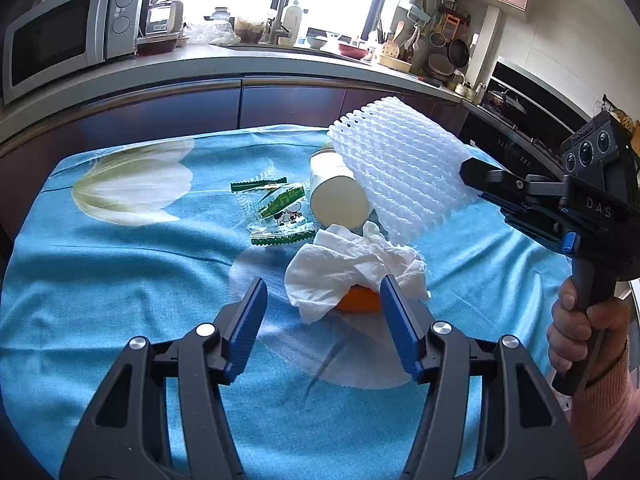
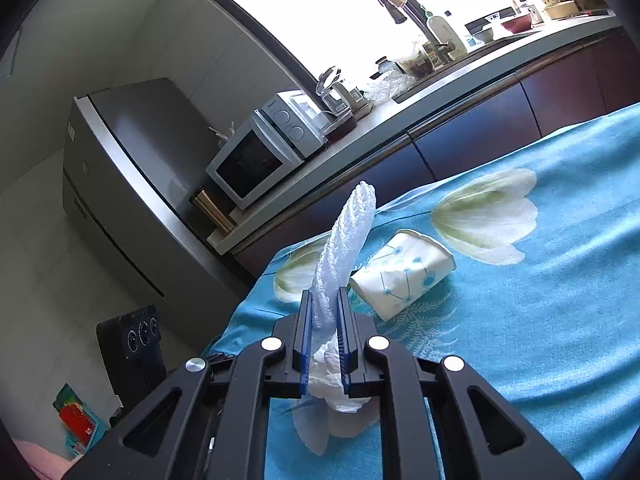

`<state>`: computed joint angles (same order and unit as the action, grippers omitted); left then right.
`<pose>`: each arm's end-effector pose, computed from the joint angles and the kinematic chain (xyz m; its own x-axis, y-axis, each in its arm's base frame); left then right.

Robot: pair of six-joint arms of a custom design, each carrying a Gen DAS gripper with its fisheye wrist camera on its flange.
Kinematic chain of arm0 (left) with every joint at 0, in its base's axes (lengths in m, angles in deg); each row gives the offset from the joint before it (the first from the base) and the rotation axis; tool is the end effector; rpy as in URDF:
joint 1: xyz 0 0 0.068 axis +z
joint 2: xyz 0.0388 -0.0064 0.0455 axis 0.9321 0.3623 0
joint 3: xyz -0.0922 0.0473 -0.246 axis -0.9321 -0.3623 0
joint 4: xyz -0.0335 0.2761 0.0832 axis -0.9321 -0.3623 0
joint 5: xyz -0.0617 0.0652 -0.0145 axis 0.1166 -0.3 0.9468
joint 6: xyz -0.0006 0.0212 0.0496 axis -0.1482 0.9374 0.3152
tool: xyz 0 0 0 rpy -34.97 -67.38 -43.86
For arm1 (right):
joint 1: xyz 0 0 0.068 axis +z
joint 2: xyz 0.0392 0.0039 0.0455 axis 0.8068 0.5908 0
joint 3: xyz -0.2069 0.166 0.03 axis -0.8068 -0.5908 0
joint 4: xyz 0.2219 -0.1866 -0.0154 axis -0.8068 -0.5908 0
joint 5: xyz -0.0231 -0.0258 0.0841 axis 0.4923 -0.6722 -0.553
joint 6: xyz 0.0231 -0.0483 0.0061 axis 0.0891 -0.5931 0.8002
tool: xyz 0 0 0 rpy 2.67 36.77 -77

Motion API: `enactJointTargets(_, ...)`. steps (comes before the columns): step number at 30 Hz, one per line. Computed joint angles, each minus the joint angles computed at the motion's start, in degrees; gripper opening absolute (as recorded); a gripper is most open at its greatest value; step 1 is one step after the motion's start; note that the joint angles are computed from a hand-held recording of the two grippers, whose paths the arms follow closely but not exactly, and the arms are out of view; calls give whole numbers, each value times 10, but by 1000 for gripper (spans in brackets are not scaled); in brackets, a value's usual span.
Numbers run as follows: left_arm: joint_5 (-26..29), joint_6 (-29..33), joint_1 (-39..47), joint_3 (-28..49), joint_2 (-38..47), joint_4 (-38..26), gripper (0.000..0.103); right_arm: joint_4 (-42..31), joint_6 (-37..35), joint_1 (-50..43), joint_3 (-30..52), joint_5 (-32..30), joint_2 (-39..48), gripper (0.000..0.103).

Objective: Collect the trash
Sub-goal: 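Grasp a white tissue with the left gripper beside the held foam net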

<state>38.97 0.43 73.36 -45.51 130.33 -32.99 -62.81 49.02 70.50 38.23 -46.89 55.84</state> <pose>0.2292 0.0020 0.1903 -0.6840 0.0988 -0.7228 0.3611 0.9068 -0.2178 0.2442 0.0923 0.2000 -0.6831 0.2413 -0.6893 -0.4086 0.6560 0.6346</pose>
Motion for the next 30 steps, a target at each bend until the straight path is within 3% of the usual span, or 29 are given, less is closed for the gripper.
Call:
enactJointTargets(6, -11, -13, -30, 28, 56, 19, 68, 10, 1, -16, -12, -11, 3, 10)
enactJointTargets(9, -26, -20, -49, 31, 69, 30, 66, 17, 2, -22, -18, -17, 7, 10)
enactJointTargets(17, -45, -25, -74, 22, 68, 33, 35, 25, 1, -23, -21, -20, 15, 10)
enactJointTargets(23, -36, -24, -72, 8, 35, 23, 17, 29, 1, -26, -25, -22, 15, 10)
enactJointTargets(30, -14, -20, -48, -4, -11, 1, 13, 32, 0, -18, -24, -19, 8, 10)
